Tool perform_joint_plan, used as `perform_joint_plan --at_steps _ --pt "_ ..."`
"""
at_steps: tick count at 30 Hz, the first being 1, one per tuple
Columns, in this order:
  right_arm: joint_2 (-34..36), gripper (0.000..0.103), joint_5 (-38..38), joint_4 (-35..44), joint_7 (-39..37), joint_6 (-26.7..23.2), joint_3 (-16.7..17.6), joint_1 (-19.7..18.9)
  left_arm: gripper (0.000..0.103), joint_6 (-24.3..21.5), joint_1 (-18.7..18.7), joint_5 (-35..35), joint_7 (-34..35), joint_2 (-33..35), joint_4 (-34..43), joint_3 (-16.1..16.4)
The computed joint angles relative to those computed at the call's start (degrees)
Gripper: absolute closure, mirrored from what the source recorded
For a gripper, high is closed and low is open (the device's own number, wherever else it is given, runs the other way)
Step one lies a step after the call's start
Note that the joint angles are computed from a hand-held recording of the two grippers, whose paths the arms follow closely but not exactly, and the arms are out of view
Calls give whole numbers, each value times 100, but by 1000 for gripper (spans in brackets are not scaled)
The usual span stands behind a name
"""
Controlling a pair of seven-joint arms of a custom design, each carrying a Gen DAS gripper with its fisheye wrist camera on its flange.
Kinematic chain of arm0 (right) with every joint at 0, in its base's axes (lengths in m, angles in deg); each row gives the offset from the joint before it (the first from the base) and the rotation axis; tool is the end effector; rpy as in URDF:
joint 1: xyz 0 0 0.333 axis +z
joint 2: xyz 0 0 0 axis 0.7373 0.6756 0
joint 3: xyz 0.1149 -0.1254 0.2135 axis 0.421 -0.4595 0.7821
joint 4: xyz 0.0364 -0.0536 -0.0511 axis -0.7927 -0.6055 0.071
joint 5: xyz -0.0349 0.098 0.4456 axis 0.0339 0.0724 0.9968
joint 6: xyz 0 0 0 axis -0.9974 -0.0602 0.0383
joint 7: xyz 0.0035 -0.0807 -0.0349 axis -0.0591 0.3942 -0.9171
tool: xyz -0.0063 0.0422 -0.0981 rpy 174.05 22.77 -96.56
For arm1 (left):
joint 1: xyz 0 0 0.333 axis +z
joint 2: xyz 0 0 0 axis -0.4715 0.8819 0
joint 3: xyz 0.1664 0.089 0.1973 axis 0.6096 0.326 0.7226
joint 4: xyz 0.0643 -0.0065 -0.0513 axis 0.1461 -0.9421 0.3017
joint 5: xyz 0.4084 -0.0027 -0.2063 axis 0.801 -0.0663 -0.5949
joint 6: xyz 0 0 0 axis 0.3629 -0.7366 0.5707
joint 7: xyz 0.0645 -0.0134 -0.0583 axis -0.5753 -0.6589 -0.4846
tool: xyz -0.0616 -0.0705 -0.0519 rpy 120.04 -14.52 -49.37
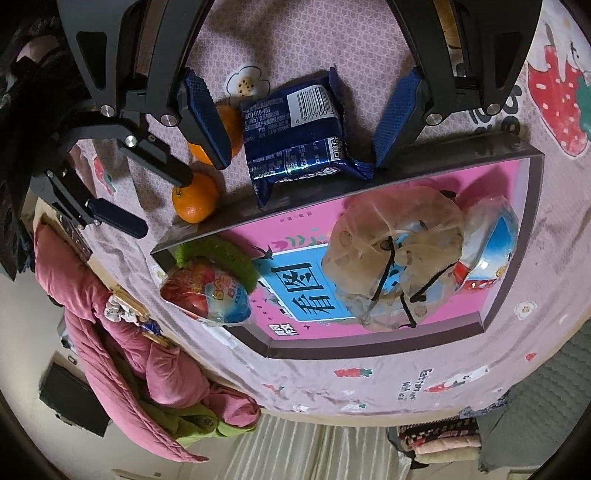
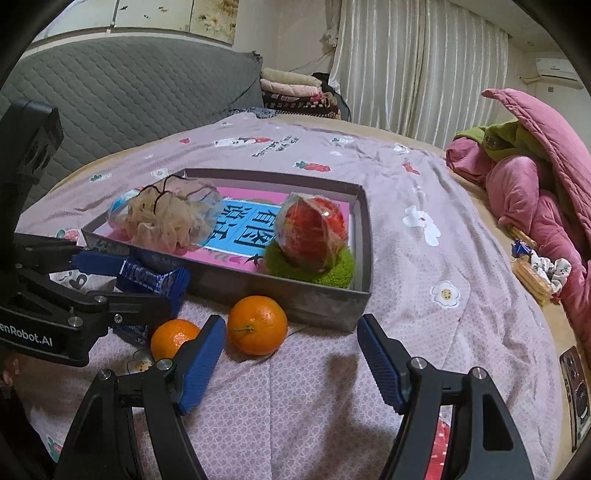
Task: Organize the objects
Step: 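Grasp the blue snack packet with the left tool while the right tool grasps an orange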
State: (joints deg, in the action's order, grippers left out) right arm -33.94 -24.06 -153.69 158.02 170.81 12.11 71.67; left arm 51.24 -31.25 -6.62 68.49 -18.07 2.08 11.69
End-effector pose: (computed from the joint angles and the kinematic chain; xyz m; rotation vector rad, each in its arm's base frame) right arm 0.5747 0.3342 0.4004 -1.6599 1.8511 -0.9117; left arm 0.7341 -0.2107 0.4016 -1.1814 2.6797 -1.0057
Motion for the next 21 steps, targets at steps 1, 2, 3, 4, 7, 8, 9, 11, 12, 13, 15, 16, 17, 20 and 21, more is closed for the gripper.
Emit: perform_joint_plan --at_steps 1,2,3,4,7,8,9,11,12,13,15,16,17,20,21 --pt "22 30 19 19 -31 -7 2 0 24 -24 -3 4 -37 15 21 5" --pt "39 30 40 37 -69 -19 2 3 24 -60 -15 31 -109 47 67 20" --pt "62 30 65 57 -111 -27 2 6 24 -88 -17 41 -159 73 101 26" --pt "83 30 88 77 -145 -50 1 13 24 -107 -10 42 -184 88 117 26" --pt "135 30 127 128 -184 -72 -13 33 24 -144 -15 75 -281 125 168 29" --pt "147 30 130 141 -186 -81 -19 40 24 -132 -17 82 -299 123 162 27" --pt "162 30 131 160 -185 -96 -27 46 24 -123 -18 88 -316 123 160 25" --pt "190 30 155 190 -207 -95 -38 55 24 -130 -26 109 -368 140 181 27" --pt "207 30 148 208 -206 -103 -43 63 24 -141 -26 113 -396 148 191 27" --pt "202 30 159 202 -222 -93 -49 65 24 -163 -28 122 -433 164 216 29" --pt "241 30 182 241 -278 -92 -55 72 24 -201 -33 141 -538 204 273 40" --pt "262 30 173 265 -288 -111 -60 82 24 -219 -38 159 -591 223 299 45" --pt "263 30 165 268 -281 -112 -68 88 24 -243 -48 181 -664 254 342 53" --pt "273 30 214 272 -258 -64 -92 79 24 -260 -66 242 -799 288 388 60" --pt "272 30 282 260 -261 5 -101 58 24 -261 -73 264 -841 295 397 62"
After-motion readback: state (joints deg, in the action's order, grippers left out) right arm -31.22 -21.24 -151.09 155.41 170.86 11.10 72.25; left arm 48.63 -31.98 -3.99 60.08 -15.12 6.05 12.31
